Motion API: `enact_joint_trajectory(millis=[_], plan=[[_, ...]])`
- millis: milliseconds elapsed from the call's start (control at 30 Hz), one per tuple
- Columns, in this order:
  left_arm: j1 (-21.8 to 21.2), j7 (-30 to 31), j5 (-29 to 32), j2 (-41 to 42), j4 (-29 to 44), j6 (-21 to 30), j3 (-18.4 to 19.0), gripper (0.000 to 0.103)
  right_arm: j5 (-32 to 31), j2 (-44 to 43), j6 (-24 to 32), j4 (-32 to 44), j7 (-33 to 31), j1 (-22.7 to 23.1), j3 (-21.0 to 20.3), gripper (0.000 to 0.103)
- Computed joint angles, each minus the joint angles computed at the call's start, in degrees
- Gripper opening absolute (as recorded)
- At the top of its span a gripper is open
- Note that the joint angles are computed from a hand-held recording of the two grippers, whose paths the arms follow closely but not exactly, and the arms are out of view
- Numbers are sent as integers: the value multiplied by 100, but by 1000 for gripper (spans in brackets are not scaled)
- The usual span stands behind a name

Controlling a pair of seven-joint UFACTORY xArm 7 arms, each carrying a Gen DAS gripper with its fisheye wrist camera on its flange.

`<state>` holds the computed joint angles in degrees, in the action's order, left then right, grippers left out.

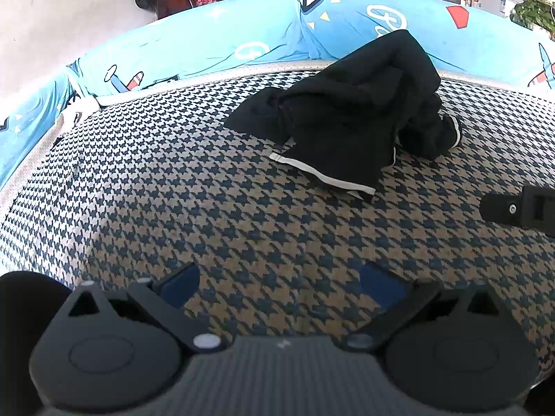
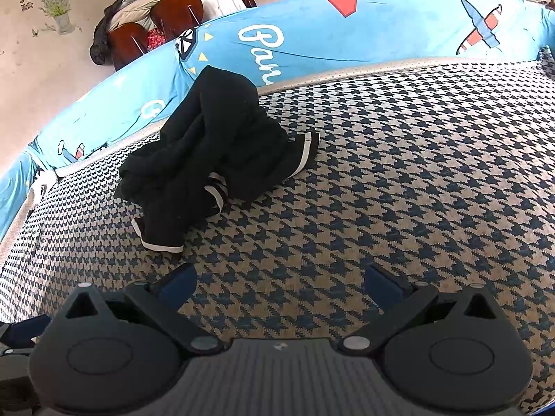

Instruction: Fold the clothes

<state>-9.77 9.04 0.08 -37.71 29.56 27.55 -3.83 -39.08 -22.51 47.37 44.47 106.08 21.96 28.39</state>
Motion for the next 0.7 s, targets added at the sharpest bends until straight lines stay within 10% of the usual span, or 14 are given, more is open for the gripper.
enact_joint_trajectory(millis=[700], plan=[[-53, -122, -18, -80, 49, -13, -27, 103, -11, -264, 168, -92, -19, -15, 105, 103]])
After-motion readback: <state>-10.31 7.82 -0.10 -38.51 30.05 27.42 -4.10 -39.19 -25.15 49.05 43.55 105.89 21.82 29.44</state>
